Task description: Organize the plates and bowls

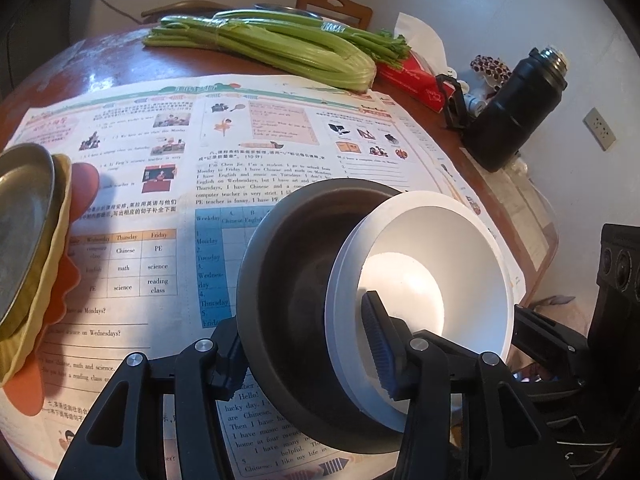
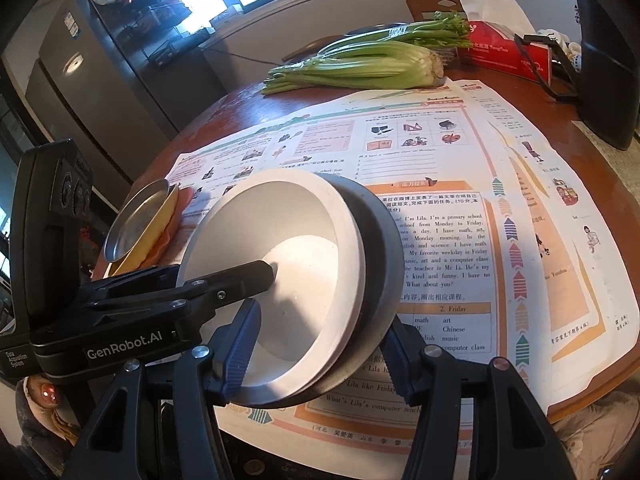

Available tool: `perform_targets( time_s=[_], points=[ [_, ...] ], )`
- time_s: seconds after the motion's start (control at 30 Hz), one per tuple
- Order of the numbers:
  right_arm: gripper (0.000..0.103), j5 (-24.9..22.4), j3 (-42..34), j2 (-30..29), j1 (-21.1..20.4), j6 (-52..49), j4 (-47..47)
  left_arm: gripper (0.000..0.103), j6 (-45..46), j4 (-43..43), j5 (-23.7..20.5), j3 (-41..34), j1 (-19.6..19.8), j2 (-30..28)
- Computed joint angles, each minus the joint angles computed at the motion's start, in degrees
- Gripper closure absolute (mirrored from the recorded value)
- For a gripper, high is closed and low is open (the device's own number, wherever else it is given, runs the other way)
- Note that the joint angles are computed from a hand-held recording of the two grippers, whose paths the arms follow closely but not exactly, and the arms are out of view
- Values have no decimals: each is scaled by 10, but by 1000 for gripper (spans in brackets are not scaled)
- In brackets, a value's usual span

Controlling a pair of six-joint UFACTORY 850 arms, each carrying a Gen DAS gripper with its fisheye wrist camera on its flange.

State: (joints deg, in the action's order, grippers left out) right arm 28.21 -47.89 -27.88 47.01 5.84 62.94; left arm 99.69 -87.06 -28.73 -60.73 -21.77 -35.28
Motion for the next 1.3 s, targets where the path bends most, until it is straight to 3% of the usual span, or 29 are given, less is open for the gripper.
perform_targets(
  time_s=[0.47, 1.3],
  points=[
    [45, -15, -39, -12, 7, -81, 56, 52, 6, -8, -15, 16, 30, 15],
    [45, -3, -109, -6, 33, -254, 137, 52, 96, -106, -49, 83, 103, 106]
  ],
)
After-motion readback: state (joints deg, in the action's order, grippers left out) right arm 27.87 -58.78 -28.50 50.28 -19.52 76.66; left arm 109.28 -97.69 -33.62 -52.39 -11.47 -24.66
